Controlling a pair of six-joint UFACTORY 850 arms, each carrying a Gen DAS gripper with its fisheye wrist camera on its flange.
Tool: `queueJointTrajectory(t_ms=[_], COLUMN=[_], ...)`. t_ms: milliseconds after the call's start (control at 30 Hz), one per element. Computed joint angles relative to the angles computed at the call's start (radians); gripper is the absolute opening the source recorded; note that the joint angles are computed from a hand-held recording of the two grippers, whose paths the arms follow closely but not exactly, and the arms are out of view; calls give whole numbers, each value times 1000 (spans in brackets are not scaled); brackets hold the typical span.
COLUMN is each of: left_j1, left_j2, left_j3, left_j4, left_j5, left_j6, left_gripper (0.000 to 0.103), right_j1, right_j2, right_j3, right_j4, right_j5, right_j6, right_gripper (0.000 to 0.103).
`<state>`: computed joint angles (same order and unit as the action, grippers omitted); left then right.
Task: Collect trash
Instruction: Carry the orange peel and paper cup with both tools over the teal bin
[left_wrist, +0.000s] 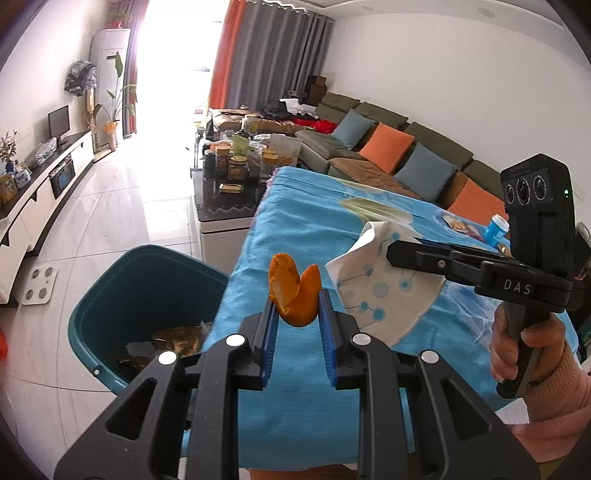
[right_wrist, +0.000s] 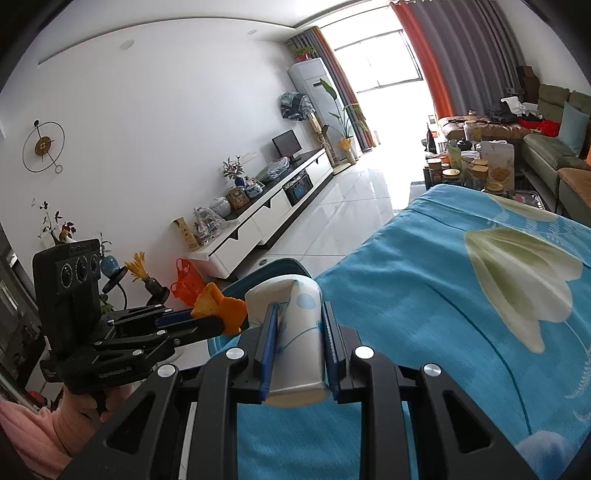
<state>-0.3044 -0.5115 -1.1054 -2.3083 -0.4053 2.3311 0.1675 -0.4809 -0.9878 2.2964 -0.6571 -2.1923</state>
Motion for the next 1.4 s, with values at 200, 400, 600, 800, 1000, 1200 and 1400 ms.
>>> queueJointTrajectory(t_ms=[200,400,600,800,1000,1200,1400], left_j1=[21,37,50,62,67,70,74], left_j2=[-1,3,1,-4,-9,-22,-33], left_j3=[-3,1,-2,-9,-15,-27,-40], left_j4=[-31,-45,-65,-86,-100,-125,-141], left_j5=[11,17,21,36,46,56,73], left_j6=[14,25,36,51,56,69,74], left_gripper=[22,22,22,22,22,22,22], right_j1=[13,25,35,47,56,63,73], right_j2=[-23,-41,-64,-86,-106,-123,-143], right_j3=[-43,-77,-116,-155,-185,-215,-244], right_j4=[-36,-68,-97,-117,-135,-161,-183], right_j5=[6,9,17,31,39,47,60], right_j6=[36,62,94,116,144,176,202], right_gripper=[22,22,22,22,22,22,22])
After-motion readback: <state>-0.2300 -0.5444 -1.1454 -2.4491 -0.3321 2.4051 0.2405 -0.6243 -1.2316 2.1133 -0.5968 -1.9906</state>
